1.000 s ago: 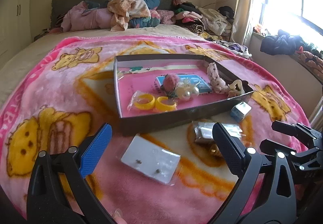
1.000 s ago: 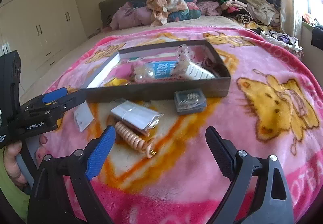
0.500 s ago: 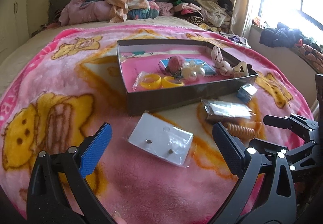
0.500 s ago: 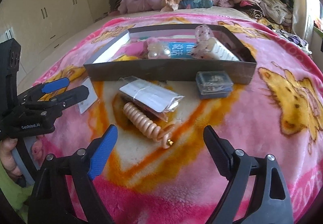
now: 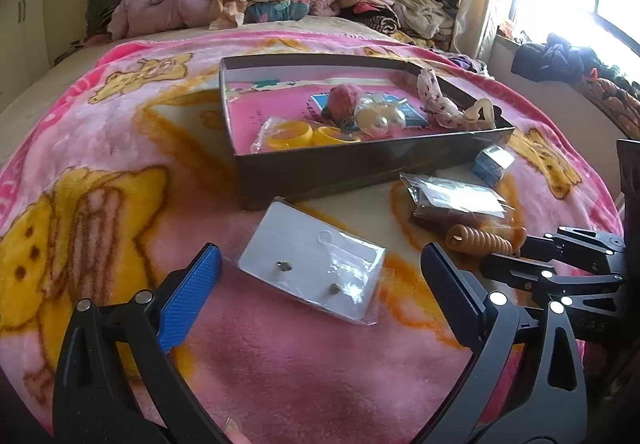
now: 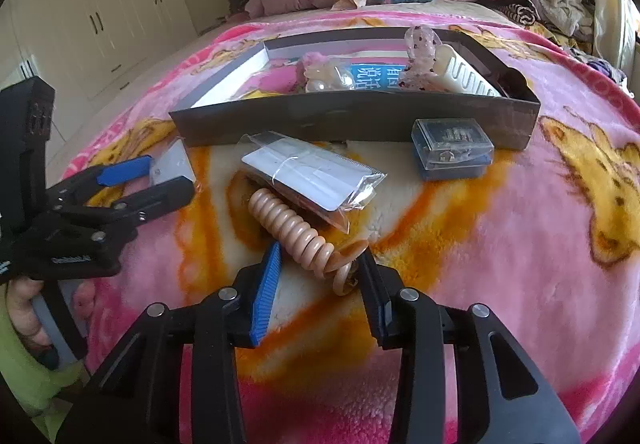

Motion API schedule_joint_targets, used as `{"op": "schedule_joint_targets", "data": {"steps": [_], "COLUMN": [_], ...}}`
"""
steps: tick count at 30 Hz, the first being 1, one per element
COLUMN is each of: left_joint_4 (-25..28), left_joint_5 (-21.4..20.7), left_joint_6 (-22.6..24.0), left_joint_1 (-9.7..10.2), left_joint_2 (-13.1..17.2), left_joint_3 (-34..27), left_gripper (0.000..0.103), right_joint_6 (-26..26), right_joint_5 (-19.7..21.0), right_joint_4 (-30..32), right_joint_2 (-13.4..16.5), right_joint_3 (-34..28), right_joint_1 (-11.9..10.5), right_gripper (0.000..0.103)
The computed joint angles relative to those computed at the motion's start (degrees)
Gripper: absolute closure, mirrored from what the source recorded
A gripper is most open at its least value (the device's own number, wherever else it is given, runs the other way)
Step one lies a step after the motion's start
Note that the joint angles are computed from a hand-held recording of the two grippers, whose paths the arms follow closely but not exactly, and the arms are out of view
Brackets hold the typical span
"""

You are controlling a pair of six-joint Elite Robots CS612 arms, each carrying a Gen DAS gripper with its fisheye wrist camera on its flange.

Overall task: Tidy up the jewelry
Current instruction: 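Grasp the stud earring bag with the left tool while the right tool grasps the spiral hair tie, then carry the stud earring bag into the box with the left tool while the right tool carries the hair tie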

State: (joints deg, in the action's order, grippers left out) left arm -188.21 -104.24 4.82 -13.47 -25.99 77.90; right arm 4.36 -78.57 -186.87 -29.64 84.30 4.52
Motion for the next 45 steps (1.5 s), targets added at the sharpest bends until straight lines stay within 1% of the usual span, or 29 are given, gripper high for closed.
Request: {"op": "schedule_joint_targets", "data": {"steps": [1, 2, 8, 9, 14, 15, 16, 18, 26, 35, 45], "left_joint_4": [0.2, 0.4, 1.3, 1.5, 2.3, 2.3, 2.5, 2.5, 1.6, -0.8, -1.1], "left_joint_5": [0.0, 0.0, -0.3, -0.3, 0.3, 0.2, -0.2, -0.3, -1.4, -3.3, -3.8], "left_joint_6": [0.1, 0.2, 1.6, 2.0, 4.0, 4.3, 4.5, 4.7, 4.5, 3.5, 3.0], "left_joint_1": [-0.05, -0.11, -0.61, -0.73, -1.26, -1.3, -1.27, -1.29, -1.29, -1.29, -2.19], "left_joint_2": [0.0, 0.1, 0.2, 0.2, 0.1, 0.0, 0.0, 0.0, -1.0, -2.1, -2.5], "left_joint_3": [-0.1, -0.2, -0.5, -0.5, -0.3, -0.2, -0.2, -0.2, 1.2, 1.8, 1.1], "left_gripper": [0.012, 0.012, 0.012, 0.014, 0.042, 0.052, 0.057, 0.06, 0.062, 0.062, 0.062], "right_joint_6": [0.0, 0.2, -0.1, 0.0, 0.1, 0.1, 0.0, -0.3, -0.8, 0.6, 2.0], "right_joint_5": [0.3, 0.6, 1.4, 1.5, 1.7, 1.7, 1.7, 1.8, 2.2, 2.1, 1.2], "right_joint_4": [-0.3, -0.6, -2.3, -2.5, -4.5, -4.8, -5.1, -5.8, -8.2, -12.1, -15.7], "right_joint_2": [0.0, -0.1, -0.8, -1.0, -1.8, -2.0, -2.1, -2.4, -3.3, -4.4, -5.4], "right_joint_3": [0.2, 0.3, 1.9, 2.3, 4.1, 4.4, 4.7, 5.2, 6.5, 8.2, 9.5], "right_joint_1": [-0.1, -0.2, -0.5, -0.6, -1.1, -1.2, -1.3, -1.4, -1.4, -2.0, -2.9], "right_gripper": [0.069, 0.072, 0.072, 0.072, 0.072, 0.072, 0.072, 0.072, 0.072, 0.072, 0.072]}}
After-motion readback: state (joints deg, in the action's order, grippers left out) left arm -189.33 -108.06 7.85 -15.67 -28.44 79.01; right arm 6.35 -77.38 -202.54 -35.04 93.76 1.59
